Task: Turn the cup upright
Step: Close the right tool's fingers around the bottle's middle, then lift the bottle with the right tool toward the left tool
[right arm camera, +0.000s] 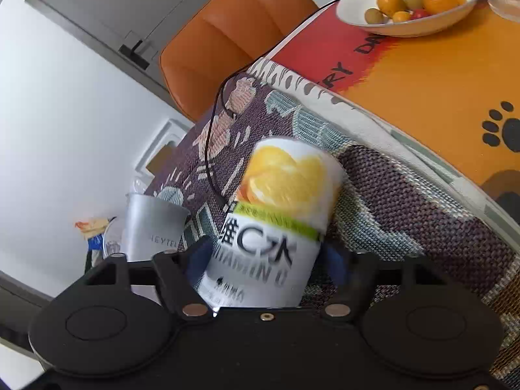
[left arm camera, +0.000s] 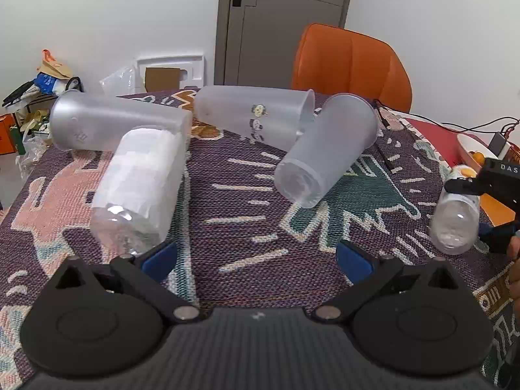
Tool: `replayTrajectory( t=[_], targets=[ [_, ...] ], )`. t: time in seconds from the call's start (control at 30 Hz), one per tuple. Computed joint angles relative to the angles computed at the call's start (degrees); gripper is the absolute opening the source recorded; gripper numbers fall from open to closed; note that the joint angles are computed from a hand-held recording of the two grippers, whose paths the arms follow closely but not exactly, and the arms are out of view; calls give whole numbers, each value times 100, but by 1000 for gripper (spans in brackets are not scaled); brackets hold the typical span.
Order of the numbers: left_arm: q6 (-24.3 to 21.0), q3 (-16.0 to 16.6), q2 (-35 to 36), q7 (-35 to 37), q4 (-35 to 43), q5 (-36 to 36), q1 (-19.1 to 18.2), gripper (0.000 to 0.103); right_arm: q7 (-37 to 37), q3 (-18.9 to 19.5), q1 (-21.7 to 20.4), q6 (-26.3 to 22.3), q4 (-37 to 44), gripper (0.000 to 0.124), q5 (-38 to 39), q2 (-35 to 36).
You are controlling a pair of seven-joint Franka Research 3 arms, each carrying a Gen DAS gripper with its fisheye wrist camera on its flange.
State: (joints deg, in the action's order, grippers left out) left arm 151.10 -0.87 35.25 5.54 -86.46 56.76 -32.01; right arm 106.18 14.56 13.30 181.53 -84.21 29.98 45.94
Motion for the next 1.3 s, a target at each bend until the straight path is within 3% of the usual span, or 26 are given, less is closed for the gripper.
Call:
replayTrajectory(
  t=[0.3, 0.57, 1.3],
  targets=[
    [35, 45, -357, -570, -431, 454, -72, 103, -539, 1396, -1053, 647, -690, 63, -12, -121],
    [124, -110, -751, -1191, -941, 1093, 1, 103, -177, 2083, -1621, 1309, -1578, 63, -565, -447],
    [-445, -808, -1876, -2614, -2284, 2255, 349, 103, 1405, 2738, -2131, 2173, -3130, 63, -2517, -981]
  ],
)
